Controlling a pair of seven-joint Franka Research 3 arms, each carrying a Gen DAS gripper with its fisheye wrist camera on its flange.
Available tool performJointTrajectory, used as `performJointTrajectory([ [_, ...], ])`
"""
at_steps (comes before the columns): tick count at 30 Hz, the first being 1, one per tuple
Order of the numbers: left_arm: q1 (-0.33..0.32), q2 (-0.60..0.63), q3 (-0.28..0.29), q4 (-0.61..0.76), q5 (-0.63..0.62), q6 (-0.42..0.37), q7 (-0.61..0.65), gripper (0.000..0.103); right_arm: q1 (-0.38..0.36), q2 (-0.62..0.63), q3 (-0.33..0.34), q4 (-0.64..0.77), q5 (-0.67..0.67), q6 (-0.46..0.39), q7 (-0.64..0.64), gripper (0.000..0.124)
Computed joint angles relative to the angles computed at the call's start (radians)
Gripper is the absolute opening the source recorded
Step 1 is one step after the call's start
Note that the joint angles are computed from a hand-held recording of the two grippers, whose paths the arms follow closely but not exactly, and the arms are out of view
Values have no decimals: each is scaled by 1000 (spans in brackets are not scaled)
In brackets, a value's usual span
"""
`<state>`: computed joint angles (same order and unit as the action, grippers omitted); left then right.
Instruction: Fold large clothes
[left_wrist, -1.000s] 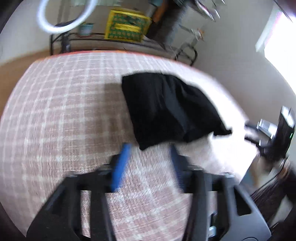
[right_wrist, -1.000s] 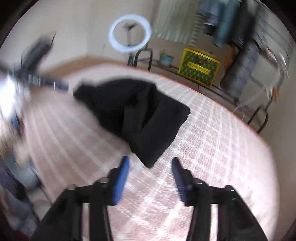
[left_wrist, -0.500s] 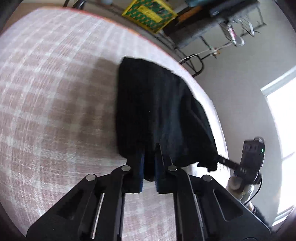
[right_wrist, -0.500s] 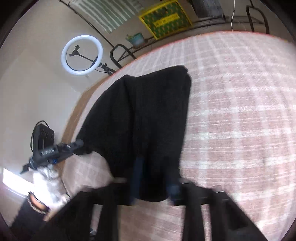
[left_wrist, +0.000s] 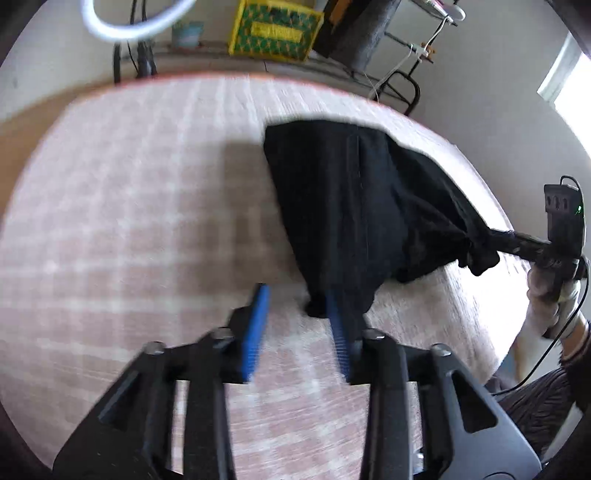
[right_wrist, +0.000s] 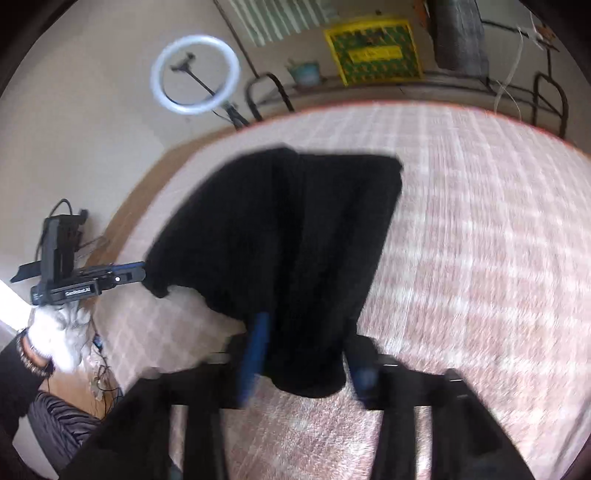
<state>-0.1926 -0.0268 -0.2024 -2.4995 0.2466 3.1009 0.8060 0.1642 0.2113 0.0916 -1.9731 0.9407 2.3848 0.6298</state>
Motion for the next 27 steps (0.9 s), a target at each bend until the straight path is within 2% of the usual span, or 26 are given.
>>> performJointTrajectory([
  [1,-4,-18,19,-2,60,3,-50,35,-18,6,-1,22,37,-33,-19,63],
  [4,37,-51,0,15,74,25,-57,35,-48,53,-4,99,124,-69,-13,74],
  [6,9,-30,25,65,18,27,23,35,-55,116,-4,171,132,-69,55,73],
  [9,29,67,21,194,124,6,8,35,-59,263,15,340,113,-80,191,73],
  [10,32,113,6,248,95,-2,61,35,-70,319,42,400,97,-66,237,72],
  [15,9,329,-11,490,76,-75,172,35,-46,492,52,610,-28,-79,386,66],
  [18,-27,438,13,600,93,-113,197,35,-55,587,80,735,-95,-130,437,52],
  [20,-16,486,-2,642,72,-116,221,35,-58,611,96,762,-121,-130,446,26],
  [22,-9,506,-13,658,57,-105,240,35,-71,600,118,742,-112,-97,440,13],
  [23,-14,502,-8,653,58,-96,242,35,-86,574,139,705,-82,-59,403,10],
  [24,-21,502,0,650,63,-82,243,35,-108,523,171,634,-27,24,307,10],
  [25,-9,508,-15,648,56,-66,258,35,-120,476,194,570,23,122,199,9],
  [26,14,526,-44,656,33,-70,290,35,-112,461,195,540,34,191,160,9],
  [27,7,545,-39,674,35,-100,289,35,-83,468,161,543,10,209,191,9],
])
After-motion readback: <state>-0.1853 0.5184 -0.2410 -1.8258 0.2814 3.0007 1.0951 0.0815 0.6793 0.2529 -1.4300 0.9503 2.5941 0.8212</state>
